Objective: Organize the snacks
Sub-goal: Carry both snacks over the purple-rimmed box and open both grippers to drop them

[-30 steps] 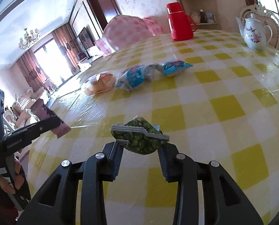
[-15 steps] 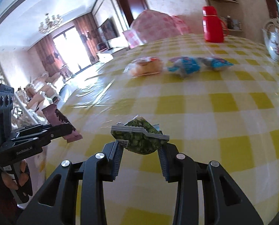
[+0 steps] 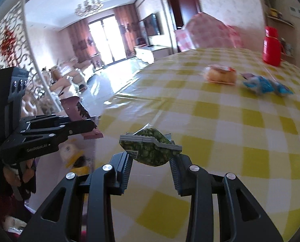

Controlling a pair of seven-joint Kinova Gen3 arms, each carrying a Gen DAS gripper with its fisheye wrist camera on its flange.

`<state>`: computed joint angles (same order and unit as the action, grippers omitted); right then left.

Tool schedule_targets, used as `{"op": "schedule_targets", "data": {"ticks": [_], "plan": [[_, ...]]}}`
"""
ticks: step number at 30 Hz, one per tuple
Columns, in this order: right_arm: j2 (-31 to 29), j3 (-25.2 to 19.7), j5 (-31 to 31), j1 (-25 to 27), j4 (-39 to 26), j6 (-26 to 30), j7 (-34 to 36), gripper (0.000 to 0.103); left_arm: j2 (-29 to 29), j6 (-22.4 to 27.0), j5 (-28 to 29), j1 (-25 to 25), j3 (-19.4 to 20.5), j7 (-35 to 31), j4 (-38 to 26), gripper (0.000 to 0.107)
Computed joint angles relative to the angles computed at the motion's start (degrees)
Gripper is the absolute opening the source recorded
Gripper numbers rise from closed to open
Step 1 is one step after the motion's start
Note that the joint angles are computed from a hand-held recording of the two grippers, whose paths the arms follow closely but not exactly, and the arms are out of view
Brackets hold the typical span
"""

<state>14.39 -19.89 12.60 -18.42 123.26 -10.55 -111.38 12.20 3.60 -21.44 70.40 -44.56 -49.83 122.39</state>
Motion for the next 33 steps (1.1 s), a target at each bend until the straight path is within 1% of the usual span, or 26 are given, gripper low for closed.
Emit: {"op": "schedule_targets", "data": {"ticks": [1, 3, 4, 5, 6, 9, 10, 12, 15, 16, 17, 19, 20, 21, 22, 23, 24, 25, 26, 27, 28, 29, 30, 31, 32, 33], "plan": [[-0.01, 0.48, -0.54, -1.45, -0.36, 0.31, 0.55, 0.035, -0.95, 0.50, -1.23, 1.17, -1.68, 0.50, 0.82, 0.025], [0.19, 0.76, -1.07, -3.27, -1.25, 1.12, 1.55, 0.035, -2.62, 2.15, -3.17, 1.81, -2.99, 0.27, 1.69, 0.025], [0.29, 1.07, -1.62, -4.46, -1.69, 1.55, 2.14, 0.035, -3.41, 2.91, -4.05, 1.16, -2.64, -0.15, 2.02, 0.026], [0.28, 0.91, -1.95, -5.32, -1.97, 2.03, 2.56, 0.035, -4.42, 4.57, -4.61, -0.43, -1.22, -1.50, 2.20, 0.027], [0.64, 0.46, -1.93, -6.05, -2.63, 2.67, 3.03, 0.035, -5.27, 5.84, -4.23, -3.08, 1.14, -3.69, 2.39, 0.028], [1.49, 2.08, -3.74, -10.65, -4.36, 4.32, 5.75, 0.035, -6.67, 8.92, -2.62, -10.91, 7.24, -9.80, 3.14, 0.028], [2.01, 1.80, -4.07, -11.60, -5.14, 5.10, 6.65, 0.035, -7.01, 9.68, -2.47, -12.37, 8.26, -10.94, 3.44, 0.028], [2.77, 2.68, -5.26, -14.68, -6.25, 6.32, 8.63, 0.035, -7.68, 10.90, -2.68, -15.02, 9.73, -12.45, 4.23, 0.028], [4.15, 1.47, -6.11, -16.36, -8.00, 8.36, 11.06, 0.035, -8.57, 12.46, -2.36, -18.56, 11.85, -14.98, 5.27, 0.028], [4.56, 0.62, -6.34, -16.55, -8.53, 9.10, 11.80, 0.035, -8.89, 13.14, -3.06, -19.43, 12.36, -15.32, 5.67, 0.028], [5.36, -1.20, -6.27, -15.96, -9.57, 10.32, 12.79, 0.035, -9.16, 13.69, -3.12, -19.82, 12.47, -15.97, 5.87, 0.028], [6.59, -4.07, -6.27, -15.17, -11.05, 12.04, 14.34, 0.035, -9.52, 15.17, -0.94, -23.19, 14.69, -19.89, 6.25, 0.028], [7.54, -6.72, -6.45, -14.01, -12.07, 13.32, 15.80, 0.035, -9.54, 15.85, 0.04, -24.06, 15.27, -21.49, 6.13, 0.028], [8.47, -9.36, -7.54, -12.59, -12.87, 14.32, 18.10, 0.035, -9.43, 16.76, 0.32, -25.93, 16.73, -22.89, 6.10, 0.029], [9.44, -12.01, -8.61, -10.81, -13.54, 15.13, 20.41, 0.036, -9.15, 17.82, 0.14, -28.50, 19.24, -23.35, 6.01, 0.031], [10.76, -14.67, -9.86, -9.65, -14.50, 16.28, 22.74, 0.037, -8.77, 18.65, -0.32, -30.00, 21.02, -22.89, 5.85, 0.034], [11.81, -17.32, -11.31, -7.88, -15.05, 16.99, 25.07, 0.038, -8.21, 19.70, -1.65, -30.44, 21.80, -21.49, 5.80, 0.044], [13.02, -19.97, -12.59, -6.35, -15.57, 17.69, 27.37, 0.042, -7.79, 20.31, -3.92, -29.81, 21.51, -19.16, 5.85, 0.064], [13.52, -22.02, -13.10, -4.59, -15.33, 17.48, 28.74, 0.047, -7.08, 21.60, -6.25, -28.60, 20.16, -16.83, 5.16, 0.075], [13.18, -23.01, -13.32, -3.35, -14.55, 16.33, 29.18, 0.054, -6.62, 22.09, -7.90, -26.66, 18.00, -14.50, 4.64, 0.085], [12.41, -22.94, -13.39, -2.68, -13.34, 14.37, 28.68, 0.055, -6.51, 22.02, -9.11, -25.54, 16.90, -12.17, 4.67, 0.085], [11.63, -23.42, -13.15, -0.97, -12.40, 13.23, 27.26, 0.055, -6.56, 21.92, -9.96, -25.48, 16.79, -9.84, 4.68, 0.085], [11.43, -24.96, -13.38, 1.64, -11.69, 12.56, 26.74, 0.055, -6.90, 21.73, -10.96, -26.45, 17.74, -7.51, 4.60, 0.085], [11.23, -26.40, -14.52, 4.26, -10.98, 11.83, 26.91, 0.055, -7.23, 21.56, -12.53, -26.36, 17.96, -5.18, 4.56, 0.085], [10.96, -27.89, -15.11, 6.90, -10.07, 10.88, 26.39, 0.055, -7.43, 21.48, -14.24, -25.21, 17.42, -2.85, 4.37, 0.086], [10.44, -28.76, -15.41, 9.56, -8.97, 9.59, 24.96, 0.055, -7.61, 21.26, -16.09, -23.00, 16.15, -0.52, 4.02, 0.088]]}}
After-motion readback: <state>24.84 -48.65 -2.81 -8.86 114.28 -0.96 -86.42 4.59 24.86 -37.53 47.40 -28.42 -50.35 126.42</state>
